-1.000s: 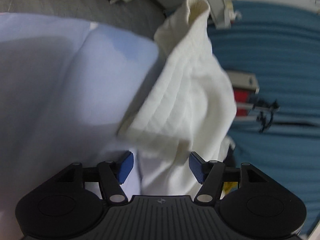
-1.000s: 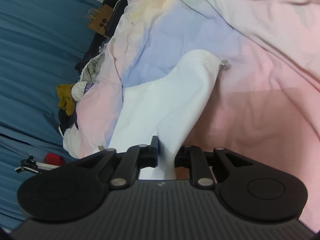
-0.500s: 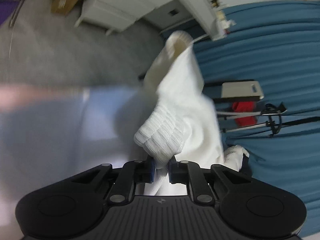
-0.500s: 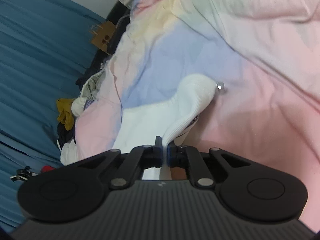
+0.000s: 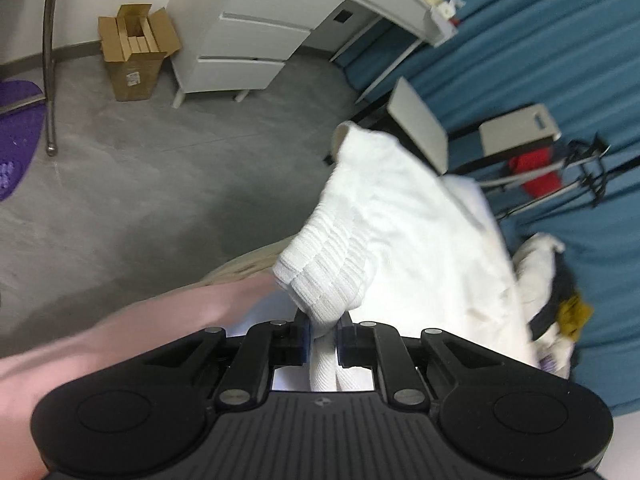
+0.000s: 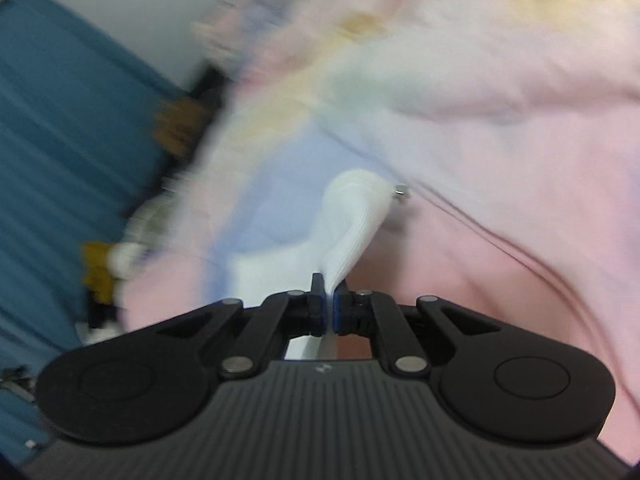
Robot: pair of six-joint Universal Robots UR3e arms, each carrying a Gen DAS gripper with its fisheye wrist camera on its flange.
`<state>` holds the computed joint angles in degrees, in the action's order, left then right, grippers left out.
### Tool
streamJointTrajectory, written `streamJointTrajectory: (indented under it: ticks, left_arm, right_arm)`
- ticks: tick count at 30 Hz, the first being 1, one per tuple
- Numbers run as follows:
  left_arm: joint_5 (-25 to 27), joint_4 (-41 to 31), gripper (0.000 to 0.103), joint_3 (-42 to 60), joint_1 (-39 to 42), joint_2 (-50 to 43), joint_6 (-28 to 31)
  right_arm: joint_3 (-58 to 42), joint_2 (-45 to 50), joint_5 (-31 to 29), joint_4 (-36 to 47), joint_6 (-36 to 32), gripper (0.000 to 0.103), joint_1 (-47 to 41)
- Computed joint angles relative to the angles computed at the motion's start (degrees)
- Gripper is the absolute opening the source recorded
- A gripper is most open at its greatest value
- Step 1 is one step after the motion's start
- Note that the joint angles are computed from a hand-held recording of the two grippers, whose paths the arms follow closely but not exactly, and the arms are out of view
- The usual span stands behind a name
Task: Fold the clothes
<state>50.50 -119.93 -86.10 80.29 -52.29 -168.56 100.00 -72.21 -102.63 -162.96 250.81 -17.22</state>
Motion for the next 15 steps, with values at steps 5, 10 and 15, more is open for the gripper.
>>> streamJointTrajectory:
  ticks: [5,10,15]
  left_arm:
    - [4.4,13.72,0.017,-10.51,-7.03,2.15,-3.49]
    - [10.46,23.5,0.04,-11.6,-15.89,2.15,-5.18]
    - [13.24,25.44,0.068,-9.29,-18.27,6.37,-2.24]
  right_arm:
    - [-2.82,1.77,1.5,7.01,-0.38,0.007,-0.57]
    - [-3.75,1.6,-2.74,7.54,0.37,0.012,1.06]
    - [-7.32,2.0,-11.36,10.52,-0.8,0.057,4.65]
